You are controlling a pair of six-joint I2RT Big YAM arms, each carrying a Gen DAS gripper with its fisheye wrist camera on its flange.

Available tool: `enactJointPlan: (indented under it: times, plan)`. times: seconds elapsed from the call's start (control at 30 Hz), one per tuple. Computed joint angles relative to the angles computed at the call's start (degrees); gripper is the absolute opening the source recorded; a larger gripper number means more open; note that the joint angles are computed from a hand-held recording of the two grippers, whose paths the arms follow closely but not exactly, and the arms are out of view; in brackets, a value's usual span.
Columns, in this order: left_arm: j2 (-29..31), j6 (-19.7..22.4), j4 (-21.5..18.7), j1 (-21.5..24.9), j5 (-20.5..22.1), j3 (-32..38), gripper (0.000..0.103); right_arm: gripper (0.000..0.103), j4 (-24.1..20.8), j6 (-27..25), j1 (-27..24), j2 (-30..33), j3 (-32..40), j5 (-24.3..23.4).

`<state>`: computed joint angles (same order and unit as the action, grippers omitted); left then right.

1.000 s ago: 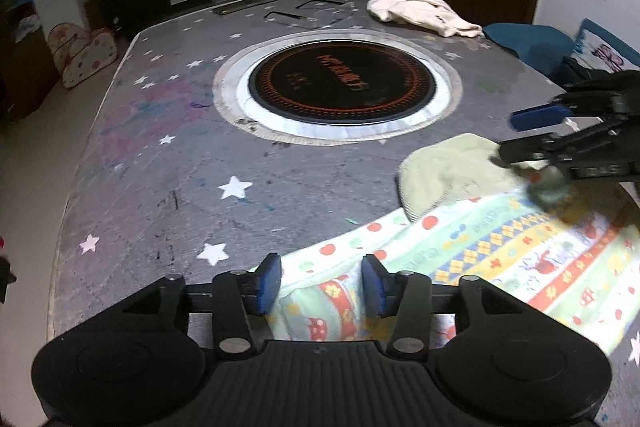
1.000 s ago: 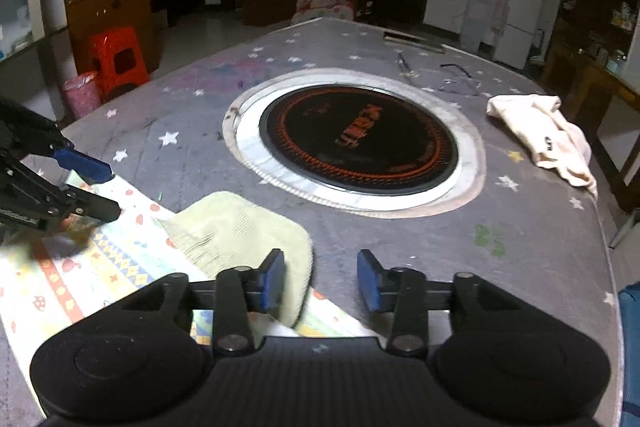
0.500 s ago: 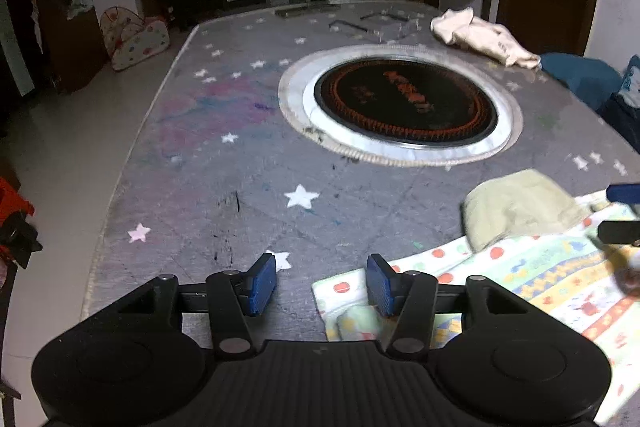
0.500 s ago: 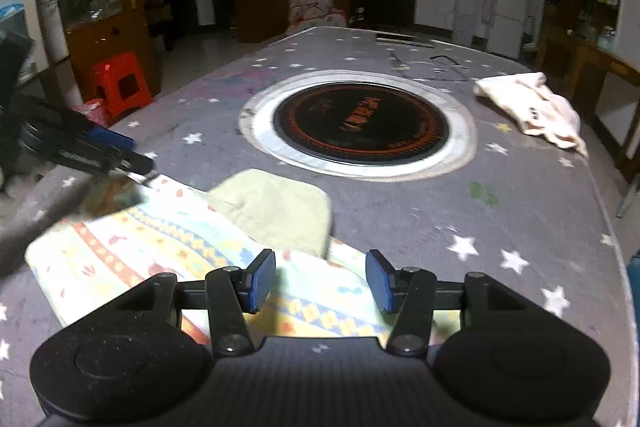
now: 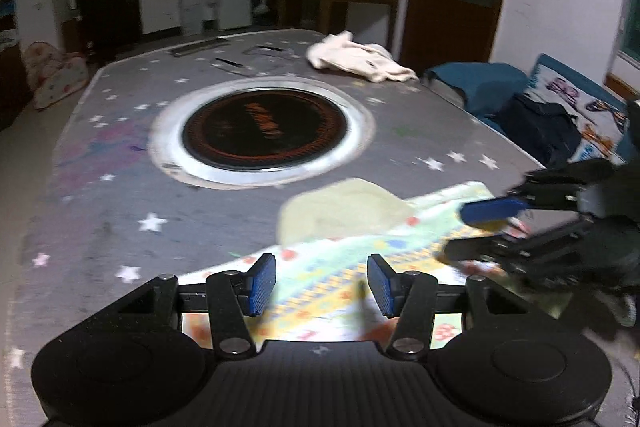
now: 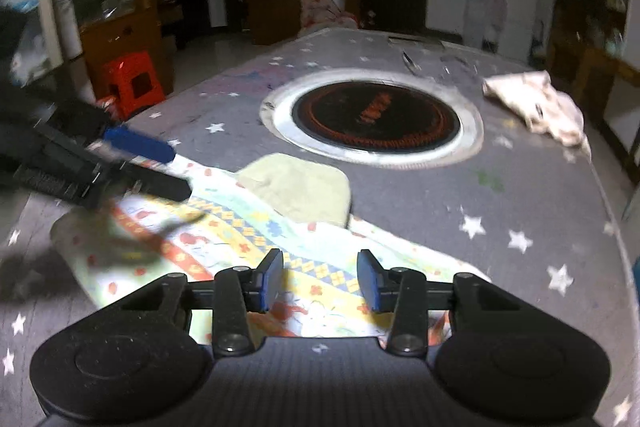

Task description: Fold clothes

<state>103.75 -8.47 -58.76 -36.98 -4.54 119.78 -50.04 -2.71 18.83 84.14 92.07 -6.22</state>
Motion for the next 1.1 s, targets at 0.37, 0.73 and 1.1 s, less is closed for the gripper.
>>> enactJointPlan:
  times: [0.37,0.73,1.1]
  plan:
    - [3.5,-4.1,-1.1,0.7,0.6,1.8,0.054,0.043,1.4,3.5,-0.5,-0.1,-1.5,2.4]
    - [2.8,-5.5,0.6,0.2,-1.0,-0.3,0.058,0.069,4.5,3.2,3.5,-2.3,-4.5,2.0]
    - [-0.1,-6.1,5.3,0.0,-2.0,-5.6,0.069,0.103,9.4,5.4,3.3,-4.2,-10.1,4.0]
